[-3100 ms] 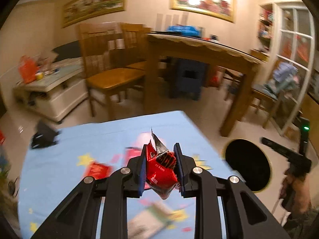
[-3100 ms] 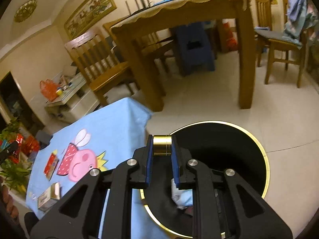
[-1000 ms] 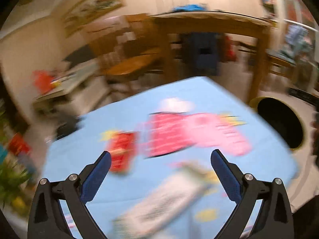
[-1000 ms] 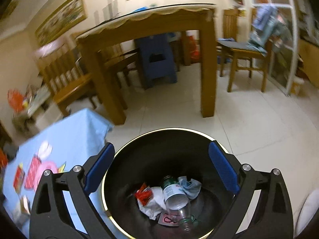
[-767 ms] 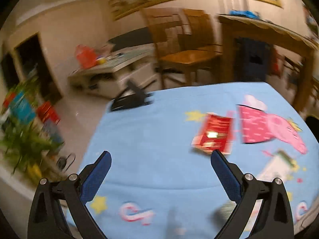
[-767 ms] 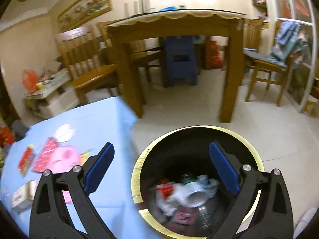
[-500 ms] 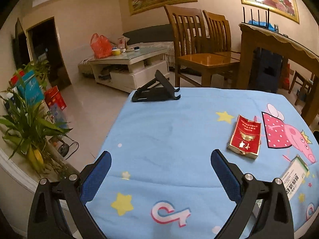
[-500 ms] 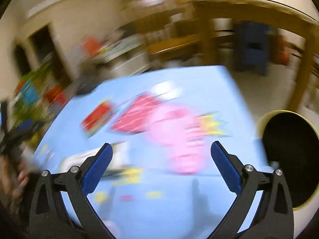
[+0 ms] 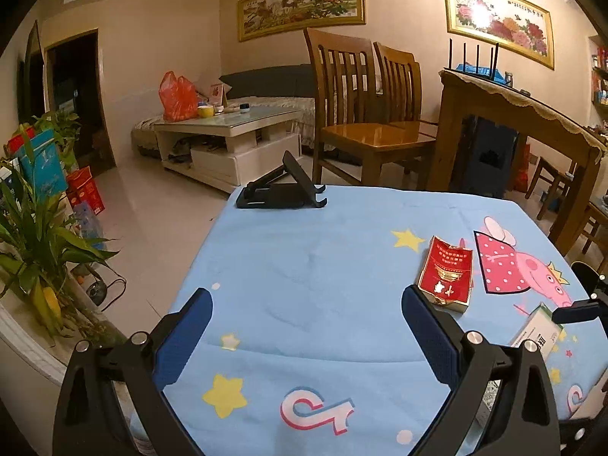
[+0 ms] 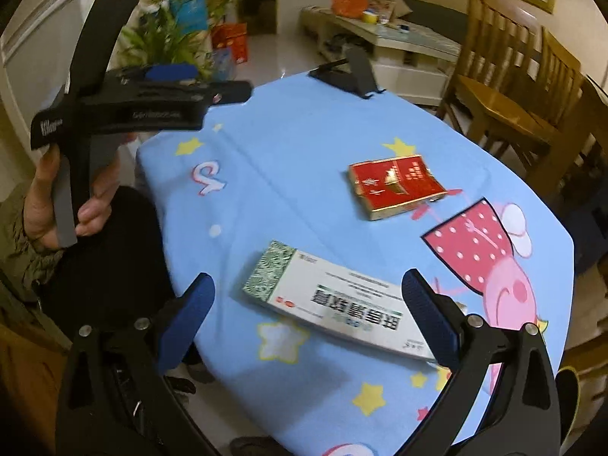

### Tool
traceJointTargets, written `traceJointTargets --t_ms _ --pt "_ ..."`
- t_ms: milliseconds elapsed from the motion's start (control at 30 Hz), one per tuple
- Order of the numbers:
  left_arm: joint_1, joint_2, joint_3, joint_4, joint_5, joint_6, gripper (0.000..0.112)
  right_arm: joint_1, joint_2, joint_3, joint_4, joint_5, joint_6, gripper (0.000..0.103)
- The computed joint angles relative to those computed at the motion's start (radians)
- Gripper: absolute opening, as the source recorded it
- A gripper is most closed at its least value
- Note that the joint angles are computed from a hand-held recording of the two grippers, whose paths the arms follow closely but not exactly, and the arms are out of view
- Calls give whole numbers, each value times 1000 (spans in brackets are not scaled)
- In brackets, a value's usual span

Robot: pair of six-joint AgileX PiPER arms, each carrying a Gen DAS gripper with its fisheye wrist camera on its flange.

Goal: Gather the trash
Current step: 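Move the right gripper to the table and grasp the white-green ointment box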

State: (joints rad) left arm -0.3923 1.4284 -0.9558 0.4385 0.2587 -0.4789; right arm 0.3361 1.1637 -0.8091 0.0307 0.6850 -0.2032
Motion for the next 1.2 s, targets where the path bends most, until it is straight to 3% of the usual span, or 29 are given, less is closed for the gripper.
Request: traceJointTargets --t_ms 133,233,333,433,500,633,700,733,900,1100,1200 --pt "5 1 -1 -6 -2 7 96 127 -19 40 -221 45 197 97" --pt "14 2 -2 -67 -11 63 96 297 -24 86 -521 74 434 97" --pt "23 8 -7 -144 -11 138 96 362 41 79 -684 112 378 97" --pt "17 6 -5 -110 -11 108 96 255 138 2 -570 113 79 97" --pt "12 1 3 -66 -15 67 96 147 232 -114 -410 155 -121 97" --pt "0 -2 13 32 -18 -27 96 -53 460 -401 -94 381 -466 97" --pt "-6 3 8 51 -11 -49 96 -139 582 -533 18 512 -529 97" --pt "-6 6 4 46 -8 -44 96 -158 605 -564 36 534 -537 99" --pt "-17 24 -13 70 10 -67 96 -204 540 -476 56 454 -523 97" --pt "-69 39 -23 242 53 -222 96 -311 298 -216 123 300 -363 69" --pt "-98 66 -52 242 90 -199 96 -516 193 -110 312 268 -462 60"
